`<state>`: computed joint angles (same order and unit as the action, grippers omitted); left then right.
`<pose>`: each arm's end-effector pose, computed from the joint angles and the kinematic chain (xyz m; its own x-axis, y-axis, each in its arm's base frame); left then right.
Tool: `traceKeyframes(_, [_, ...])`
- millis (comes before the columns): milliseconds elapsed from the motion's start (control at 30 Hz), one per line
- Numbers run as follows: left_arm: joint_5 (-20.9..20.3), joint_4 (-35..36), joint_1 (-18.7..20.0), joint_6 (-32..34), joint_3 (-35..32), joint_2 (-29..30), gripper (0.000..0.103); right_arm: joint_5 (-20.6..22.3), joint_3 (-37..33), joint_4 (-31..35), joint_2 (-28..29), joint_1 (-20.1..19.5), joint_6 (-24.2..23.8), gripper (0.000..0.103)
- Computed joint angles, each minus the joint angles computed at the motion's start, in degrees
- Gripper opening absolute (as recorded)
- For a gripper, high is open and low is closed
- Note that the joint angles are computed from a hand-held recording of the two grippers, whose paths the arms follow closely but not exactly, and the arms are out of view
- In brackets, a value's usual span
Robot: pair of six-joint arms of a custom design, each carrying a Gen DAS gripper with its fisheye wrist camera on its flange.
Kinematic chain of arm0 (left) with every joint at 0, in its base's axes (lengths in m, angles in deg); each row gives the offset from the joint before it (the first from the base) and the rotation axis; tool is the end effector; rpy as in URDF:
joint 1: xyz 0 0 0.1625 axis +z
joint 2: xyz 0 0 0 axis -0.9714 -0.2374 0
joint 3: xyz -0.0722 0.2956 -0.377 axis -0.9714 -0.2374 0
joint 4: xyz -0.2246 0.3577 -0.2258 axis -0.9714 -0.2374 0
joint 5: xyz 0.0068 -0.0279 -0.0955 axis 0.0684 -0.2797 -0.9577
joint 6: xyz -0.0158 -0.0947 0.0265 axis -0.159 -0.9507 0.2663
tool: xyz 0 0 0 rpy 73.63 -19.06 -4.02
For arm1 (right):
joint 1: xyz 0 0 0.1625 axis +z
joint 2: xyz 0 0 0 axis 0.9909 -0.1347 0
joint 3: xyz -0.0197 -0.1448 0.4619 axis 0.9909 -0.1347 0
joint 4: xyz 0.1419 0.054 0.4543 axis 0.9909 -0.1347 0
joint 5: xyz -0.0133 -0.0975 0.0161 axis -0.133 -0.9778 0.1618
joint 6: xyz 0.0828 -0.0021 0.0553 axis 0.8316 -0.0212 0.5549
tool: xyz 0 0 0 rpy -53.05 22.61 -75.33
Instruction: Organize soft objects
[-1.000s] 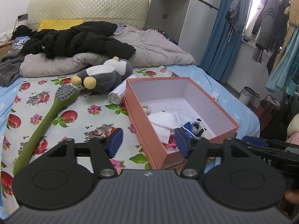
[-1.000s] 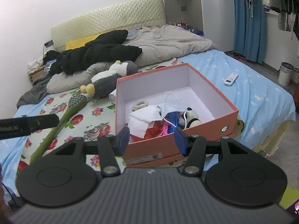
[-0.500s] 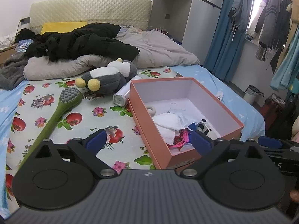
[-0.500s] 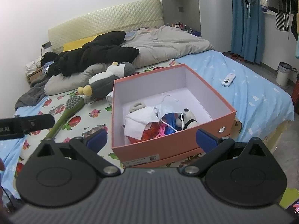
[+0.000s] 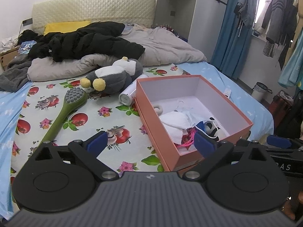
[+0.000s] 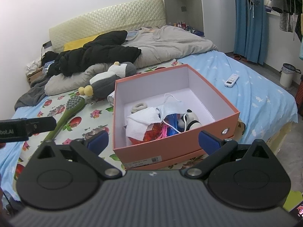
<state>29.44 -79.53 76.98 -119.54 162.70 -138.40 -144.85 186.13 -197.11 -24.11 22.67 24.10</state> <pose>-0.3063 -0.2153 0.1593 -0.7675 -0.1828 -0.6144 0.4086 0.5991 -0.6886 0.1697 -0.2554 0.2372 -0.7772 -0.3176 0.5433 -0.6054 0.6130 -0.5076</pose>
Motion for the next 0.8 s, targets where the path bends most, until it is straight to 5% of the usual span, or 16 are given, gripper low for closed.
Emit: traceKeyframes(800, [-0.1, -0.6, -0.5, 0.1, 0.2, 0.0, 0.099, 0.2, -0.3, 0.2, 0.2, 0.3, -0.2, 0.103])
